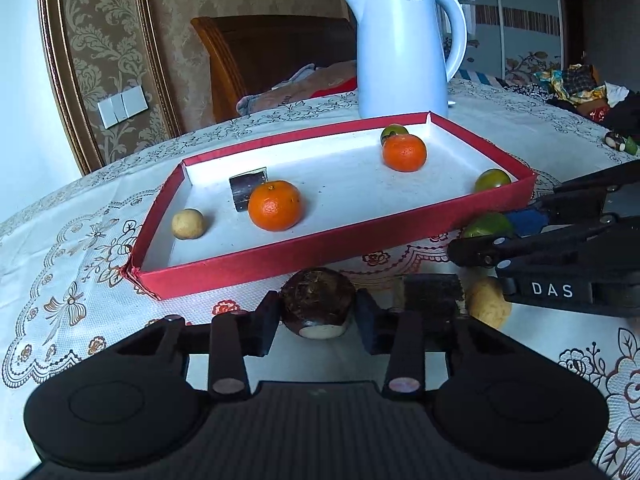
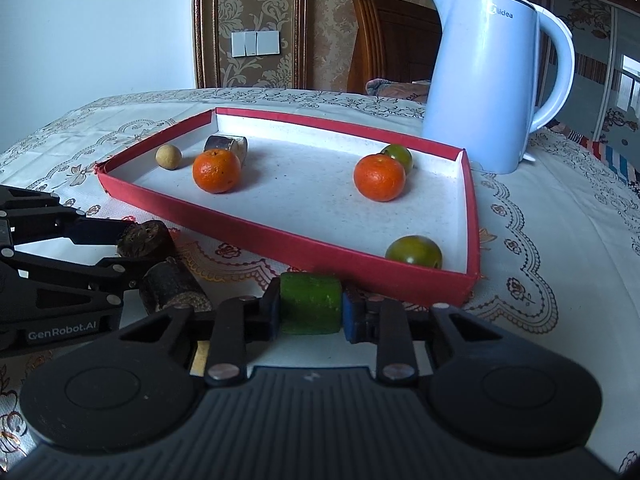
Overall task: Organize fruits
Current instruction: 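Close the left tool on the dark round root while the right tool grasps the green cucumber chunk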
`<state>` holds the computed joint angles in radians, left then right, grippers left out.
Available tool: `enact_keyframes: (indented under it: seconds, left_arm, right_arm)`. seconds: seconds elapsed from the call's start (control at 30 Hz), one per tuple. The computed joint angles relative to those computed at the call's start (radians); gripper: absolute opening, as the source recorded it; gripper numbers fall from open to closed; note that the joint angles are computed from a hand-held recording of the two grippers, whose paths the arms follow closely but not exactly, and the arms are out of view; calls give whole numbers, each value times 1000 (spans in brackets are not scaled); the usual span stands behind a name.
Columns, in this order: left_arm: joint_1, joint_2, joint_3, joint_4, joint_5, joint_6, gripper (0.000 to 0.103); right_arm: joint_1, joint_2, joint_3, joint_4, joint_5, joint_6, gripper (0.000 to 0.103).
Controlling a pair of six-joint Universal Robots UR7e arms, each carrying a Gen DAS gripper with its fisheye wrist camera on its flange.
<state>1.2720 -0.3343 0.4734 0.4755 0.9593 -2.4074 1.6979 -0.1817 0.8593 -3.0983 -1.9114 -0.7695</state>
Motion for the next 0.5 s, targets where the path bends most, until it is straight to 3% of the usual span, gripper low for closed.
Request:
enact_keyframes:
  seconds: [0.5]
  left_arm:
    - [4,-66,117,-81,27,-8,40]
  right_arm:
    - [-6,-10,14,-15,14,35,27]
